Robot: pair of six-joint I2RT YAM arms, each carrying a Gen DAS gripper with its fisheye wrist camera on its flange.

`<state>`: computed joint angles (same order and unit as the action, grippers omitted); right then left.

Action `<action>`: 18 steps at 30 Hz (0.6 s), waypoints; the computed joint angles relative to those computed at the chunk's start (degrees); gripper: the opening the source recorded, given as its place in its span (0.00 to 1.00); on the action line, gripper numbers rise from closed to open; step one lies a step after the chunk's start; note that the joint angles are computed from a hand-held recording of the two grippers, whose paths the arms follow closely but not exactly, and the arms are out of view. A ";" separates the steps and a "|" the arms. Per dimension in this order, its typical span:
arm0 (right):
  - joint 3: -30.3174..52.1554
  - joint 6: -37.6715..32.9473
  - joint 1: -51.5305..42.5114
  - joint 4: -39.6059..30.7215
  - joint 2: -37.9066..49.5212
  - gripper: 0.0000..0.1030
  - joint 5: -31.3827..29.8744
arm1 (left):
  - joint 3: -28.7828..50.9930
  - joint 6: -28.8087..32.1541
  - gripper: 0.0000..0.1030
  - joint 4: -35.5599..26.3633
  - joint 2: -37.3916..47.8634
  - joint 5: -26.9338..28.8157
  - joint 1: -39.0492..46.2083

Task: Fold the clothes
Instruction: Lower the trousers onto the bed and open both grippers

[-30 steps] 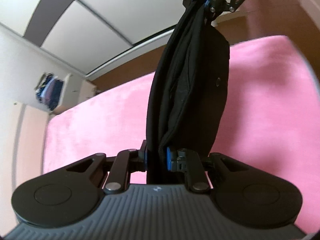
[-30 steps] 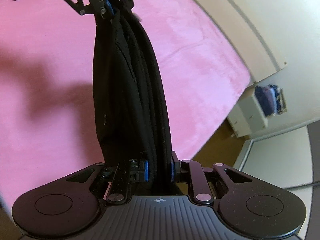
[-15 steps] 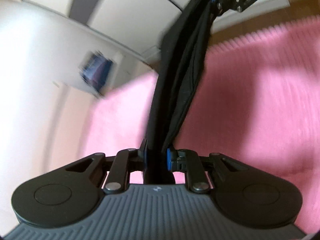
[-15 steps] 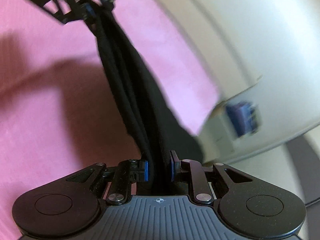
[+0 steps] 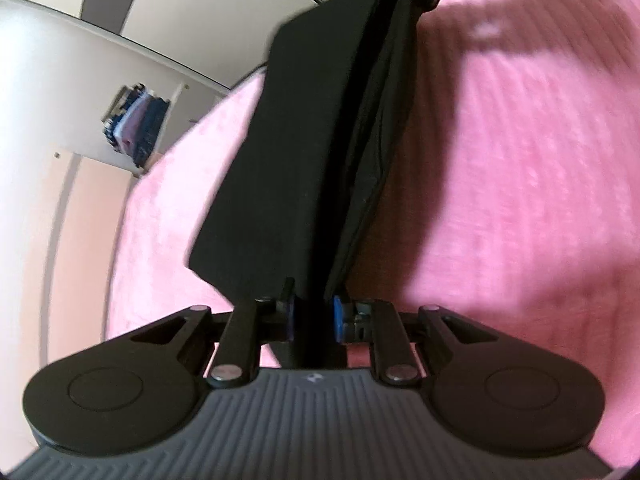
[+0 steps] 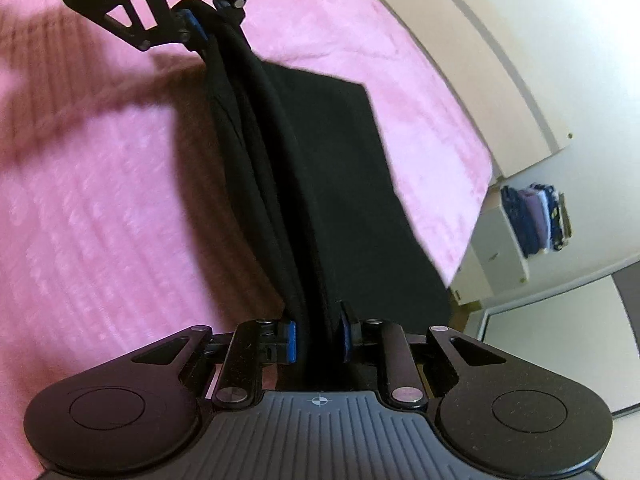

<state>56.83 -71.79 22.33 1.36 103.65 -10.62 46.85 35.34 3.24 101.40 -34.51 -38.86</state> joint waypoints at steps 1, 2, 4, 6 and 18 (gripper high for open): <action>0.04 -0.04 0.05 -1.03 -0.91 0.18 0.12 | 0.73 0.42 0.15 -0.92 -0.26 0.55 0.55; -1.39 -0.29 0.01 -1.45 -2.48 0.18 0.35 | 1.48 0.58 0.15 -2.08 -0.50 1.09 0.96; -3.32 -0.72 -0.13 -1.98 -4.00 0.18 0.79 | 2.05 -0.01 0.14 -4.84 -1.56 1.88 1.10; -6.57 -1.84 -0.30 -0.70 -4.62 0.18 1.52 | -0.48 -3.60 0.14 -7.69 -3.12 0.45 -2.51; -15.16 3.09 -5.33 -3.11 -10.06 0.43 0.53 | -10.92 -17.58 0.31 -14.07 -10.38 0.12 -8.91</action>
<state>41.68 -68.70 16.99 -1.75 93.59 -10.09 35.93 17.75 -10.84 91.02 -34.39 -47.77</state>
